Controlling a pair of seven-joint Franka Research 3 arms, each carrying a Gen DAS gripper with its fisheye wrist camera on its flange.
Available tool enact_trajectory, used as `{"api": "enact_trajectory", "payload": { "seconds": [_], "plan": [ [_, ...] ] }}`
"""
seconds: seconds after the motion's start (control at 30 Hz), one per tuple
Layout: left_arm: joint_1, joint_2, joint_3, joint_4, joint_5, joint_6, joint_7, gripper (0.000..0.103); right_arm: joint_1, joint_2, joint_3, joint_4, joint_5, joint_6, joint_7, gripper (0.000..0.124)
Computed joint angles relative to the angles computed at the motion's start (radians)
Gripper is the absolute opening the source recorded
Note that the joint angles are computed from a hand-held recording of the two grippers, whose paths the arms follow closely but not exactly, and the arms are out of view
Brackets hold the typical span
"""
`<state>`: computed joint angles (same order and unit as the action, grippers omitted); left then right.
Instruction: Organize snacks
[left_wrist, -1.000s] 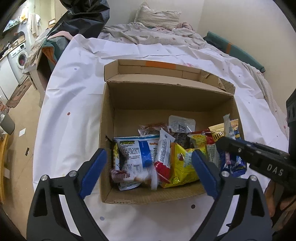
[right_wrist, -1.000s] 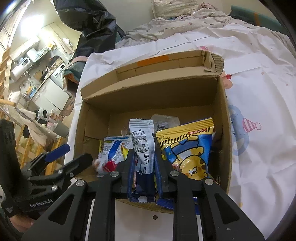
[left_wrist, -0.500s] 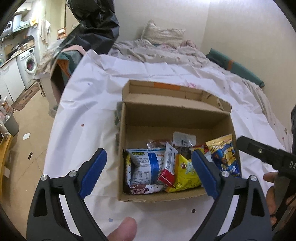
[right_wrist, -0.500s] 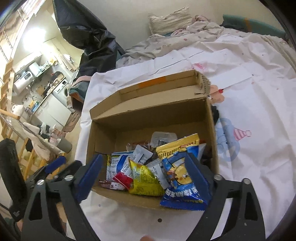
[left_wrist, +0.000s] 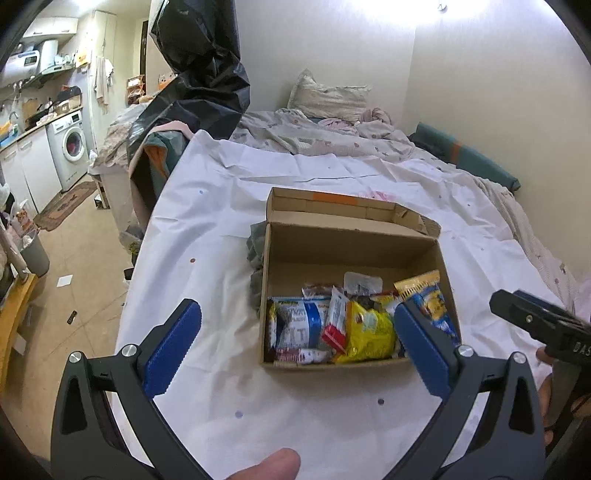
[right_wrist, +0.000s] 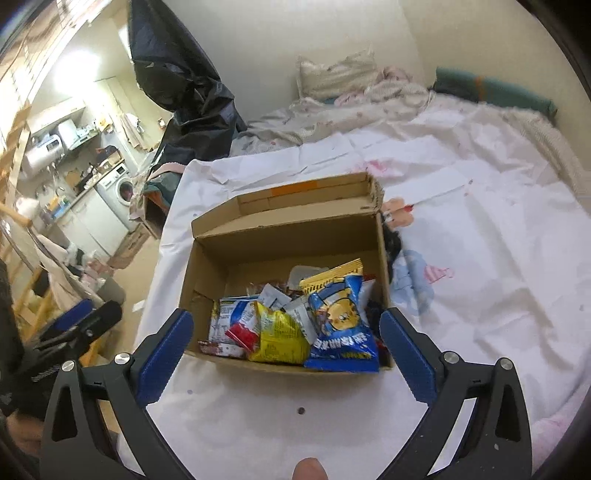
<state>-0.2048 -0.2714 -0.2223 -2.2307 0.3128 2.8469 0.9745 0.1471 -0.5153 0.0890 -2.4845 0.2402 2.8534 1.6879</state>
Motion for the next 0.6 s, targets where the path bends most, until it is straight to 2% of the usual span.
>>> {"api": "enact_trajectory", "payload": {
  "seconds": [0.13,0.3,0.5,0.6],
  "plan": [
    [0.015,-0.074,-0.016,-0.064,0.032,-0.012,-0.026,0.103,-0.049,-0.068,0.054,-0.059,-0.042,0.018,0.057,0.103],
    [0.006,-0.134,-0.005,-0.13,0.023,-0.019,-0.031,0.103,-0.069,-0.125,0.071,-0.119,-0.061,0.016,0.11,0.103],
    [0.08,-0.15,-0.062,-0.155,0.105,0.029,-0.132,0.103,-0.13,-0.143,0.138,-0.165,-0.118,0.049,0.192,0.103],
    [0.075,-0.142,-0.06,-0.155,0.122,0.041,-0.149,0.103,-0.136,-0.136,0.15,-0.172,-0.144,0.073,0.209,0.103]
  ]
}}
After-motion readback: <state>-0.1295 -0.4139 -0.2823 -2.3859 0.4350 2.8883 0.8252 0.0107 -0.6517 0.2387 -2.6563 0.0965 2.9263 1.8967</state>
